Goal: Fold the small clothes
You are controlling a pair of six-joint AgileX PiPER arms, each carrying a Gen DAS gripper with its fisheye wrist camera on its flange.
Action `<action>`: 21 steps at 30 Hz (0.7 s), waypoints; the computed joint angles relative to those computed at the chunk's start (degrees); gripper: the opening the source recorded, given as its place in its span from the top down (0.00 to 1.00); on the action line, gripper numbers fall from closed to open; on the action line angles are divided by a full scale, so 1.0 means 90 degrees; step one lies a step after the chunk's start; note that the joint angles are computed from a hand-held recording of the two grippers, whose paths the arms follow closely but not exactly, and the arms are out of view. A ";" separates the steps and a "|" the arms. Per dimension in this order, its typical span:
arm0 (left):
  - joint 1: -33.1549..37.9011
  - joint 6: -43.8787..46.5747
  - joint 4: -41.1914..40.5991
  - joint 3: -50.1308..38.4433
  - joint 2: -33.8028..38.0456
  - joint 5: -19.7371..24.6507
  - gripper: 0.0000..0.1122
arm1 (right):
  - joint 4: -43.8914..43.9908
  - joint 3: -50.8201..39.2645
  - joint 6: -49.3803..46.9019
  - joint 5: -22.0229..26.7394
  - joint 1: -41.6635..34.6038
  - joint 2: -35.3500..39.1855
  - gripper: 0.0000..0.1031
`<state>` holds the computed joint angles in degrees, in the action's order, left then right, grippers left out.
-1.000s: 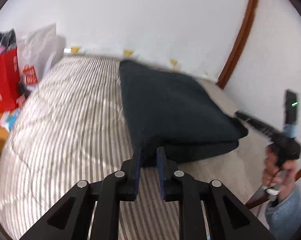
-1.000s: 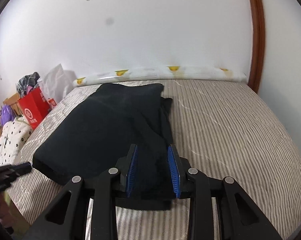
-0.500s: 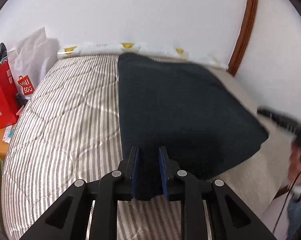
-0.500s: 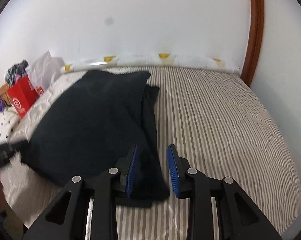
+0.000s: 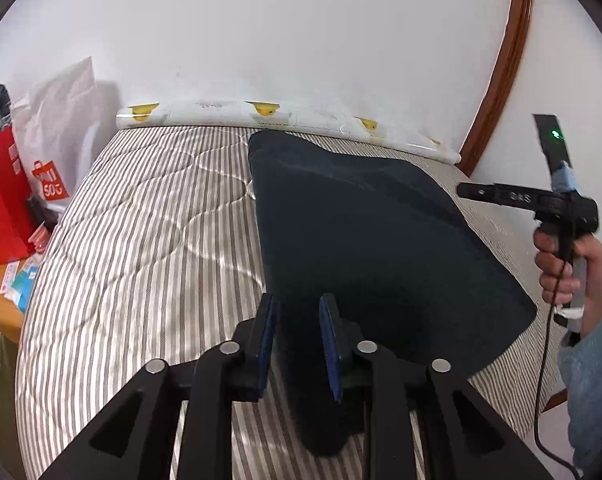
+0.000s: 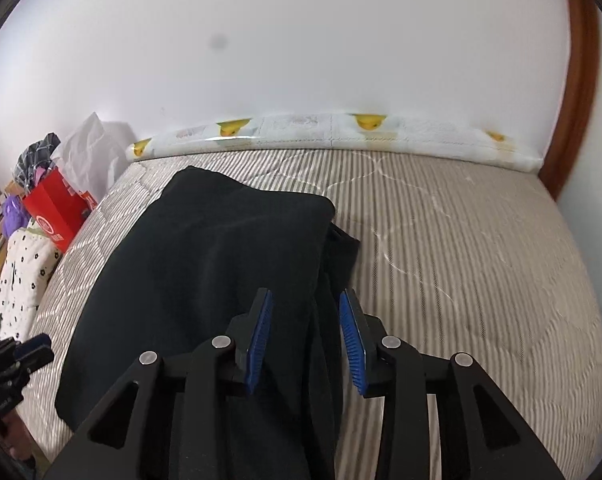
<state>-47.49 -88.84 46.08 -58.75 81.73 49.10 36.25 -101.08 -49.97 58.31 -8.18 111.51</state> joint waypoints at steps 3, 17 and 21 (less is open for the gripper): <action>0.0349 0.0488 -0.0213 -0.0035 0.0188 -0.0444 0.76 | -0.0585 -0.0589 0.0585 -0.0057 0.0318 0.0417 0.66; 0.0665 0.0797 -0.0265 0.0389 0.0186 -0.1479 0.71 | -0.0561 -0.2717 0.0830 0.0752 0.0479 0.1745 0.96; 0.0639 0.1039 -0.0468 0.0217 0.0282 -0.1208 0.71 | -0.2249 -0.2956 0.2102 0.0020 0.0842 0.2037 1.00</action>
<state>-41.74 -79.49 41.87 -56.79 84.27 38.23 16.02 -127.68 -31.05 58.49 -0.59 129.85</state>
